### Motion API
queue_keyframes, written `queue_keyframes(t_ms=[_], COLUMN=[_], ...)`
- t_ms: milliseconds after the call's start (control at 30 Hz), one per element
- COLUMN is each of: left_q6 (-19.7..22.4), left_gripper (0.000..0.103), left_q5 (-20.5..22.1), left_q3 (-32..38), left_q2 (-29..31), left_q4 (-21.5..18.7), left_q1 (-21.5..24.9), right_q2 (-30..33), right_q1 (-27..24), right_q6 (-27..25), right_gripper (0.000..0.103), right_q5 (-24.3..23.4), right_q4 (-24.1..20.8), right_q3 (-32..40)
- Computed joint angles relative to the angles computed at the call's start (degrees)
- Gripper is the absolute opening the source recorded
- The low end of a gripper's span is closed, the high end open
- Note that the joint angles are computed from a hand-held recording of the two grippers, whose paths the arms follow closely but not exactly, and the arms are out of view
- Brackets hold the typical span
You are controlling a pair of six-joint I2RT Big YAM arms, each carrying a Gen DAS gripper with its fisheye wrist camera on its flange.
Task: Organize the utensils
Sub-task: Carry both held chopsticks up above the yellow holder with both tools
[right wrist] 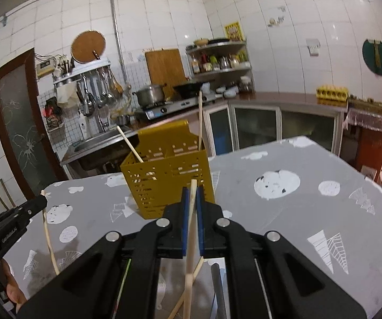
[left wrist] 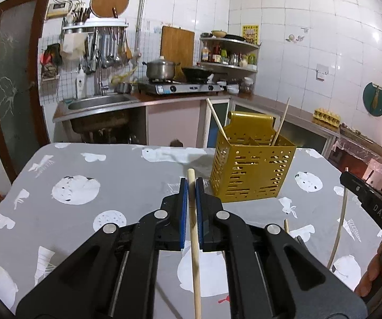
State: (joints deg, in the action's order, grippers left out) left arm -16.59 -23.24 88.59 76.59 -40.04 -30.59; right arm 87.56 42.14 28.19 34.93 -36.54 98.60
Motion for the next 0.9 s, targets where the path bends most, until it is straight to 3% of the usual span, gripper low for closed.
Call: queue_keyframes(t_ms=[233, 500, 900], left_q6=[0.5, 1.4, 6.2], left_gripper=[0.005, 0.005, 0.005], left_q5=[0.2, -0.5, -1.1], left_q3=[-0.2, 2.1, 15.4], left_q2=[-0.9, -0.5, 6.7], left_q4=[0.6, 2.4, 4.0], left_q1=[-0.7, -1.4, -1.7], right_q2=[-2.7, -3.0, 0.9], right_q1=[1.4, 1.6, -1.5], right_q6=[-3.7, -7.0, -13.9], right_gripper=[0.006, 0.006, 0.006], right_q5=[2.1, 2.8, 1.8], right_q4=[4.9, 7.7, 8.2], right_q3=[-2.7, -1.1, 8.5])
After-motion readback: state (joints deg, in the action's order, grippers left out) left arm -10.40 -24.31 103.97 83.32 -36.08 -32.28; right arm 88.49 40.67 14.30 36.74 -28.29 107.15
